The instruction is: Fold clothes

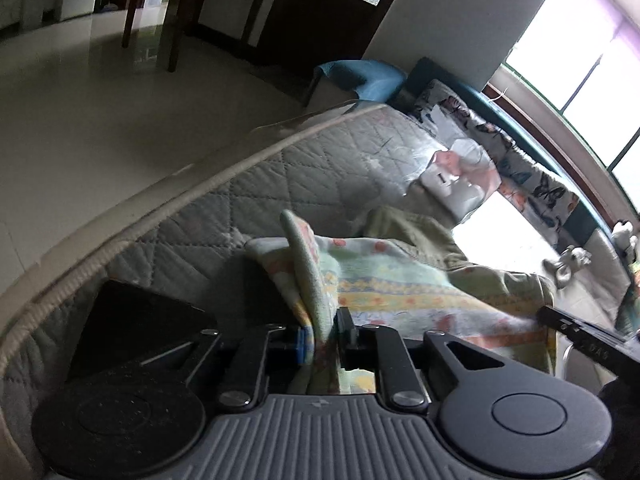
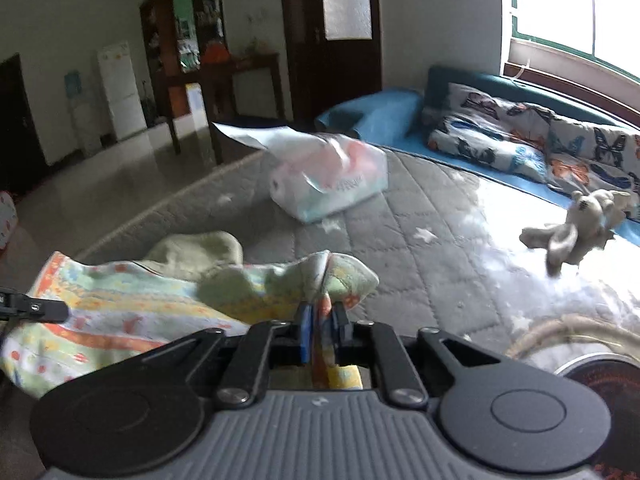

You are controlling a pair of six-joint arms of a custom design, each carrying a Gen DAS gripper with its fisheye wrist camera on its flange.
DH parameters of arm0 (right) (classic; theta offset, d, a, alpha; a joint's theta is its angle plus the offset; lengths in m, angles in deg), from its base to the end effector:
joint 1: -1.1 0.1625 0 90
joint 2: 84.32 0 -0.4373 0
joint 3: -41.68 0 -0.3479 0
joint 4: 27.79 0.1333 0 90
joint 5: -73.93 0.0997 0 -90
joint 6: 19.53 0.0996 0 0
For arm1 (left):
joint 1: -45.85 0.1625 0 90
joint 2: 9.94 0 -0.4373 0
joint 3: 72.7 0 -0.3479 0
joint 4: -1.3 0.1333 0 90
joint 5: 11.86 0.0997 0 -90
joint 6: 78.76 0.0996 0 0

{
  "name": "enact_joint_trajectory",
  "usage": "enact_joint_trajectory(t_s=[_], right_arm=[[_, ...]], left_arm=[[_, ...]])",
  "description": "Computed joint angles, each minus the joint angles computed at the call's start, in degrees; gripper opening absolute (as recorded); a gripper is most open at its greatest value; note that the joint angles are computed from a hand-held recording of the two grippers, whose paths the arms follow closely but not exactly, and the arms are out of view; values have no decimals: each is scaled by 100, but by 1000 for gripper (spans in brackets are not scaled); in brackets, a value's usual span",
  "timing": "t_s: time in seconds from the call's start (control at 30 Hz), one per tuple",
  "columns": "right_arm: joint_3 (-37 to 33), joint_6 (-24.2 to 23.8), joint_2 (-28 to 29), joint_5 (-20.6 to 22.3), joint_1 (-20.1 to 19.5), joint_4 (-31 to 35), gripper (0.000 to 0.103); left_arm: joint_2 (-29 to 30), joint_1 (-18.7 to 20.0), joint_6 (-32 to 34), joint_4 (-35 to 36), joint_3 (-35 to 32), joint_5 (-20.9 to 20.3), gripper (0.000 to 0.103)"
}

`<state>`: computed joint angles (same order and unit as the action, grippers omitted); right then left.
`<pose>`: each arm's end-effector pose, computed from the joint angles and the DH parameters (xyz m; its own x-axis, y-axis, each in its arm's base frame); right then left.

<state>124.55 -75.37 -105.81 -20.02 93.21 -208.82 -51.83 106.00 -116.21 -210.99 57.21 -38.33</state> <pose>0.1525 -0.7042 -0.0197 -0.5340 -0.7201 0.4430 -0.8440 0.4854 -0.2282 -0.0285 -0.4966 0.1262 -0.7562 -0.6068 -0.2449 -0.0611 0.4381 -0.8969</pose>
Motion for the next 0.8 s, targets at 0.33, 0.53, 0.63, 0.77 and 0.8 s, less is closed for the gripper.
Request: enact_joint_trajectory(t_s=[0.33,0.53,0.63,0.77,0.8], right_arm=[[65,-66,-74,93,32,368,34],[221,-402,-79,-63,67,475,39],[352,-513,-170,-14,77,543,52],[638,-879,-280,0,106,585,54],[699,-968,-297,-20,111,593,55]], left_arm=[[82,-80,162,320,-190,638,58],[256,-144,380,485,-374,633,70],[332,-208,356,595,-391,583,78],[423,-312,186,894,-426,625,88],[444,-336,156,959,-435,645,90]])
